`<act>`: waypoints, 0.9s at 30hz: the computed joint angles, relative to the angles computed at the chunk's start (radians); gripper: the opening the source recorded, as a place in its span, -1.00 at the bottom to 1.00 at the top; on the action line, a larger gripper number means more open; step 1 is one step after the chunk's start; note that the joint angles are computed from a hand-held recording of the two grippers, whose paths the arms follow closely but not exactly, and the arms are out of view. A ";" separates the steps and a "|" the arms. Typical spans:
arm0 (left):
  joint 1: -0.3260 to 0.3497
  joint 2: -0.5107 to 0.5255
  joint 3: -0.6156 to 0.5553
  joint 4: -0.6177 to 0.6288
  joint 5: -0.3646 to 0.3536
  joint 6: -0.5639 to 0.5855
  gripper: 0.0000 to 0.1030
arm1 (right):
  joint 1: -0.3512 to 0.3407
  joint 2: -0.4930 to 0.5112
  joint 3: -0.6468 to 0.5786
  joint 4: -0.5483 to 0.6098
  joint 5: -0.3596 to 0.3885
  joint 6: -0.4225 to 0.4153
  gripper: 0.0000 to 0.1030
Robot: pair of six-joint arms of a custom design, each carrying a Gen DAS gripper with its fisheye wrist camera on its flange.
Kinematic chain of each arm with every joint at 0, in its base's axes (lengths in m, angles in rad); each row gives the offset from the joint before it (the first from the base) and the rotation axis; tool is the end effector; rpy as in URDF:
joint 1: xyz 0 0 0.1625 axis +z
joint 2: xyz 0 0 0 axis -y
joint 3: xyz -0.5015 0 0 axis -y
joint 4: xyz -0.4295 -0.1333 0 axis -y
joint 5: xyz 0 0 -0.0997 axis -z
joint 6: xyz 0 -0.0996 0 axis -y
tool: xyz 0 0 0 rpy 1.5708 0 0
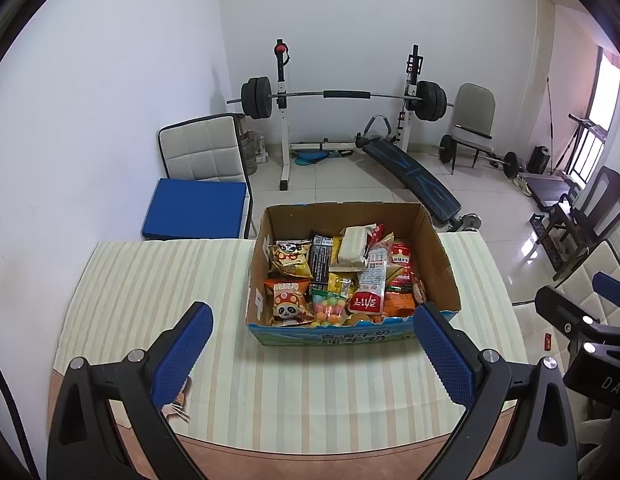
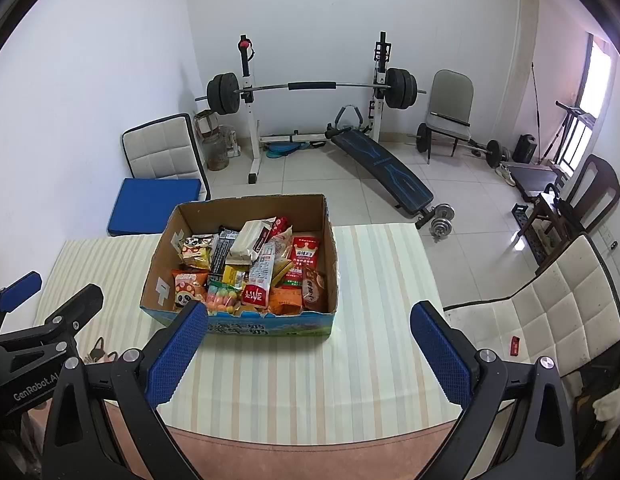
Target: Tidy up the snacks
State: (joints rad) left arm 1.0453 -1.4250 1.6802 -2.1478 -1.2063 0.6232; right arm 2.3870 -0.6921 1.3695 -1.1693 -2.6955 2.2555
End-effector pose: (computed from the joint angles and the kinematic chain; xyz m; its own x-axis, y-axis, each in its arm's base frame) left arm -0.1612 -0.6145 0.4935 -0.4245 0.7804 -0.4592 0.8912 0.4498 -0.0595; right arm 0.5616 -0.4684 0.1052 -0.4460 0.7939 0.4133 -0.0022 0.4608 -0.8875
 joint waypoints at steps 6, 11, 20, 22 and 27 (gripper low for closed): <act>0.000 -0.003 -0.001 -0.001 -0.008 0.007 1.00 | 0.006 0.000 -0.007 0.024 -0.001 0.013 1.00; 0.000 -0.005 0.001 -0.002 -0.011 0.005 1.00 | 0.007 0.000 -0.011 0.031 -0.001 0.011 1.00; -0.001 -0.010 0.005 -0.005 -0.013 0.005 1.00 | 0.009 0.002 -0.016 0.038 0.000 0.017 1.00; 0.000 -0.010 0.004 -0.001 -0.014 0.003 1.00 | 0.009 0.002 -0.017 0.042 0.001 0.017 1.00; -0.002 -0.012 0.005 -0.002 -0.014 0.004 1.00 | 0.011 0.001 -0.021 0.053 -0.003 0.023 1.00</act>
State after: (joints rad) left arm 1.0434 -1.4370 1.6852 -2.1501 -1.2204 0.6276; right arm 2.3981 -0.6909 1.3489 -1.1159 -2.6988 2.2786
